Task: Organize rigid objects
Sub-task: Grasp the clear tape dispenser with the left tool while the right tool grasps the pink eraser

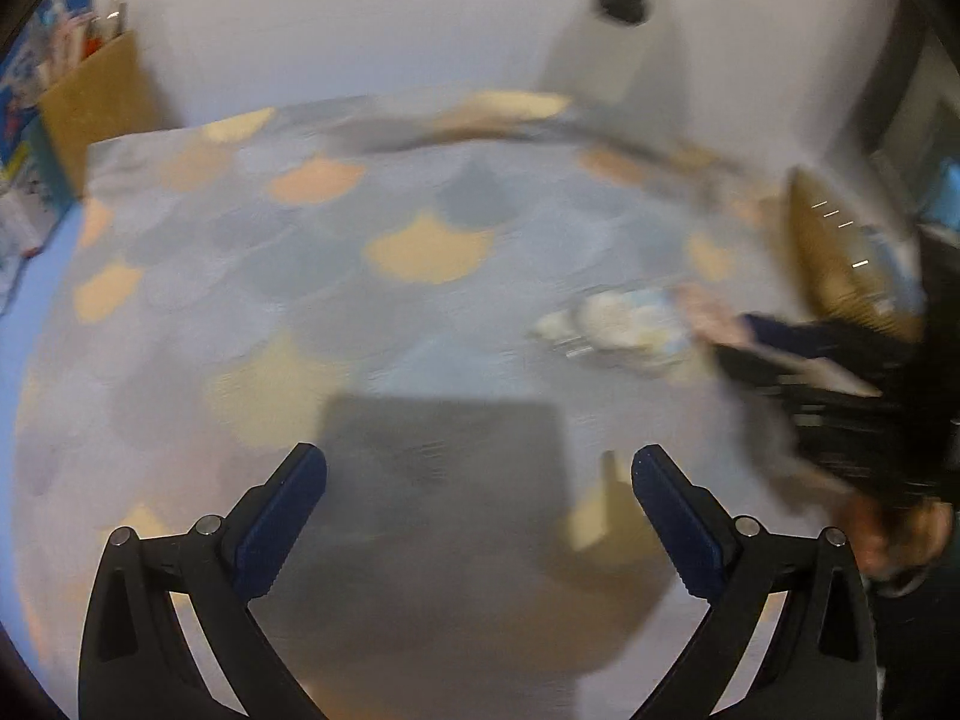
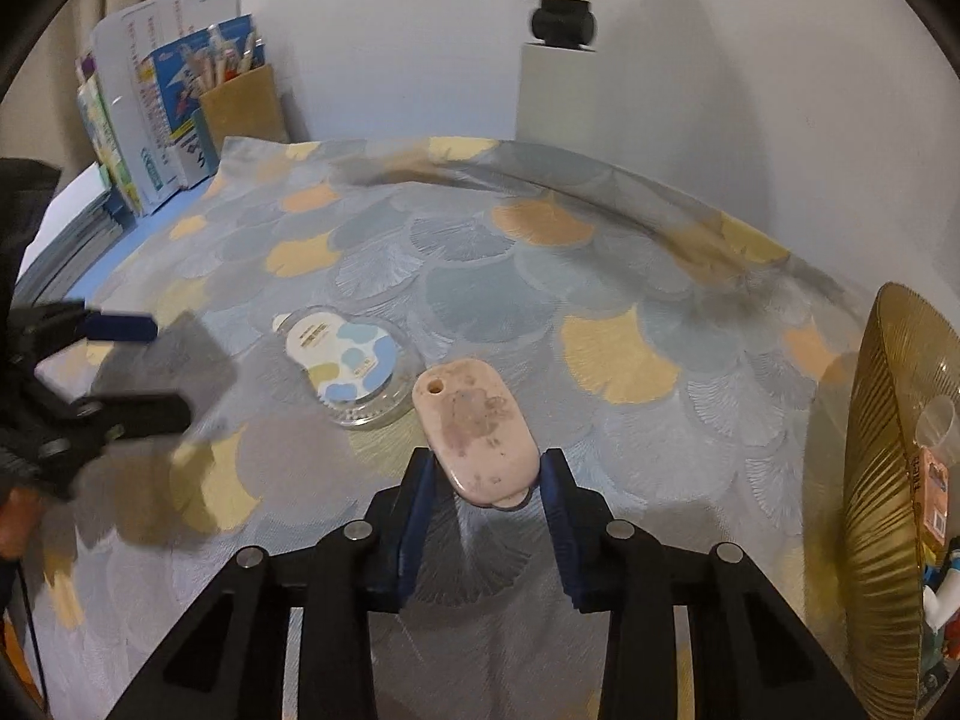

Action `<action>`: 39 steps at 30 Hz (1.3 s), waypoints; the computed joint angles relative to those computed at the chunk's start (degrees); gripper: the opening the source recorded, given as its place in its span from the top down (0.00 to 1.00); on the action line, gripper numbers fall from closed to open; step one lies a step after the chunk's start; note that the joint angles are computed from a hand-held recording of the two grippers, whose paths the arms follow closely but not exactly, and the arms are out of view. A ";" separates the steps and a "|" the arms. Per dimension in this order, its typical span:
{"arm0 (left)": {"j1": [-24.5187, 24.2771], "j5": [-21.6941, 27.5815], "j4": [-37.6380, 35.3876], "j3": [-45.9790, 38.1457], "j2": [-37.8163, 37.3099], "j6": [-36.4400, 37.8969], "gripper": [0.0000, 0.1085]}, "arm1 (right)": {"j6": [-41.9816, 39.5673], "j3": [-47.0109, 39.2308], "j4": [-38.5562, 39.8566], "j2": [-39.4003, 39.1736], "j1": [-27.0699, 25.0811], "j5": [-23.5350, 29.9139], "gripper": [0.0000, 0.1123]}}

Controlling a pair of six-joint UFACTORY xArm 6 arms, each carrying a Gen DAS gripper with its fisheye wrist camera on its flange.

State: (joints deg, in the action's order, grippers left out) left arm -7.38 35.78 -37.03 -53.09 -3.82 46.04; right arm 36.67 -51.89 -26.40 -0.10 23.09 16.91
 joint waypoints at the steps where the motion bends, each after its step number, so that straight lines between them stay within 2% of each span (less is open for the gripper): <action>1: -1.09 -0.11 -0.73 -0.18 -0.01 0.21 0.06 | 1.06 -0.62 -0.42 0.49 -0.25 0.39 0.69; 4: -5.14 -1.68 0.72 -1.17 1.30 -1.11 0.06 | 1.14 -1.97 0.78 1.77 -0.88 0.17 0.69; 8: -10.08 -9.59 7.90 -1.67 4.91 -8.53 0.08 | 8.69 -1.18 -4.80 0.74 -1.78 0.82 0.69; 10: -10.68 -13.32 12.00 -0.90 5.34 -12.36 0.08 | 7.69 -0.03 -1.31 0.29 -2.80 -0.77 0.69; 12: -10.26 -13.52 10.79 -0.76 5.41 -11.59 0.08 | 3.52 1.40 4.77 -0.20 -3.52 -3.30 0.69; 14: -8.52 -13.53 9.47 0.89 3.80 -10.43 0.08 | 3.41 1.64 4.76 -0.39 -3.54 -3.47 0.69; 17: -4.64 -13.76 8.78 3.30 1.59 -10.69 0.08 | 4.84 0.86 0.56 -0.18 -2.45 -2.19 0.69; 20: -0.95 -12.14 8.66 2.30 1.97 -12.23 0.09 | 9.85 -0.56 -8.35 0.35 -0.98 -0.12 0.69; 22: 0.46 -8.27 5.74 1.07 1.84 -10.60 0.09 | 12.16 -1.38 -12.50 0.67 -0.06 1.59 0.69; 25: -1.05 -1.92 -2.12 -0.47 1.51 -4.59 0.09 | 14.33 -1.68 -15.52 0.67 0.23 2.60 0.69; 27: -4.11 -3.27 -3.63 -0.33 1.82 -4.01 0.09 | 15.61 -0.99 -15.78 0.19 -0.45 1.71 0.69; 29: -6.54 -5.16 -2.30 -1.35 3.52 -7.05 0.09 | 16.78 -0.24 -15.45 -0.29 -1.25 0.53 0.69; 30: -7.75 -7.49 -1.91 -1.50 4.11 -7.90 0.18 | 17.05 0.01 -15.21 -0.46 -1.52 0.09 0.69; 31: -8.79 -9.26 -0.45 -2.04 4.95 -9.20 0.23 | 17.25 0.35 -14.97 -0.69 -1.81 -0.30 0.69; 33: -10.21 -13.80 3.75 -2.49 6.55 -12.57 0.47 | 17.82 0.65 -14.99 -0.92 -2.19 -0.62 0.69; 36: -10.98 -16.38 3.45 -3.48 8.13 -8.95 0.47 | 18.00 0.76 -15.29 -1.09 -2.21 -0.62 0.69; 39: -9.14 -11.53 -3.43 -2.00 5.35 1.69 0.47 | 18.36 0.92 -16.64 -1.37 -1.93 -0.81 0.70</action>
